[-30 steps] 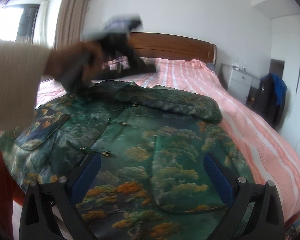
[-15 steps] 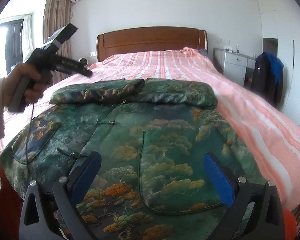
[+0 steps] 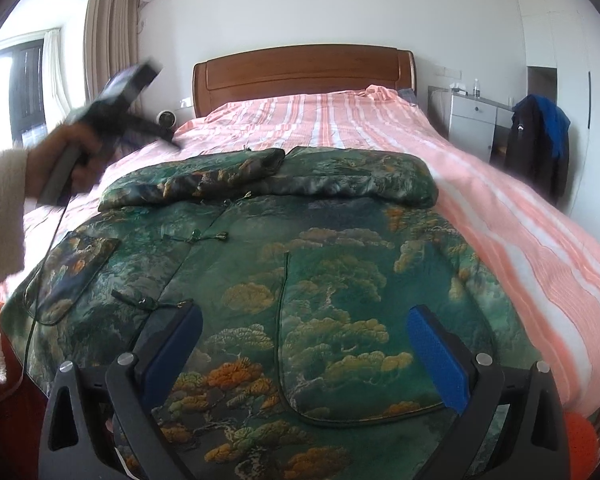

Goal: Fold large clothes

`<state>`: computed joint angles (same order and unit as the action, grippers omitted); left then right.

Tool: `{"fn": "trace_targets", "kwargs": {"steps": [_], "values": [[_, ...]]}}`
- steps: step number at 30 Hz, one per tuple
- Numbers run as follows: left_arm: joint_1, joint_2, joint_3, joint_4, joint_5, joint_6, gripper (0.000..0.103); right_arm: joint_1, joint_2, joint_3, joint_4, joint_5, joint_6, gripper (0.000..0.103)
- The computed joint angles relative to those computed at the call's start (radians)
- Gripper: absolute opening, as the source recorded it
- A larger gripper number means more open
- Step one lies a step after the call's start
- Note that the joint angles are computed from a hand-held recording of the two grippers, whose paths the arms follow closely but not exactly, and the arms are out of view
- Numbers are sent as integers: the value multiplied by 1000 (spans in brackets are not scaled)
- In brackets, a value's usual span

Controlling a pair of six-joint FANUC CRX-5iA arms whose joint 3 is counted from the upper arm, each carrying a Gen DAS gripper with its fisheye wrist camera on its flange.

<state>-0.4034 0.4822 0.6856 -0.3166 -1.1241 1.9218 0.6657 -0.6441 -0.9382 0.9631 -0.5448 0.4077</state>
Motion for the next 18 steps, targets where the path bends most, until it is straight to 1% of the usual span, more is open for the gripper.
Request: {"fn": "trace_targets", "kwargs": {"steps": [1,3,4,6,7,8,9,12,14,17,18], "values": [[-6,29,42,5,-8,-32,100,4,3,3,-9,-1,10,101],[-30,109,145,-3,-61,-90,101,8,2,2,-10,-4,15,101],[-36,162,208,3,-106,-119,101,7,-1,-1,-1,-3,7,101],[-47,281,343,9,-230,-165,101,2,-7,-5,8,-2,-6,101],[-53,320,376,-4,-262,-174,102,-1,-8,-5,6,-2,-8,101],[-55,325,369,-14,-251,-168,102,-3,-9,-3,1,-4,-7,101],[-56,302,328,-22,-214,-146,103,-5,-10,-2,-3,-6,-6,101],[-33,275,317,30,-194,-107,101,-13,-22,-4,-10,-5,-9,101],[-23,223,262,45,-135,-78,101,-23,-25,-5,-15,6,-9,101],[-4,227,303,88,-105,-58,101,-30,-12,7,-42,14,6,101],[-5,260,356,89,-118,-48,101,-27,-8,12,-57,12,17,101]]}}
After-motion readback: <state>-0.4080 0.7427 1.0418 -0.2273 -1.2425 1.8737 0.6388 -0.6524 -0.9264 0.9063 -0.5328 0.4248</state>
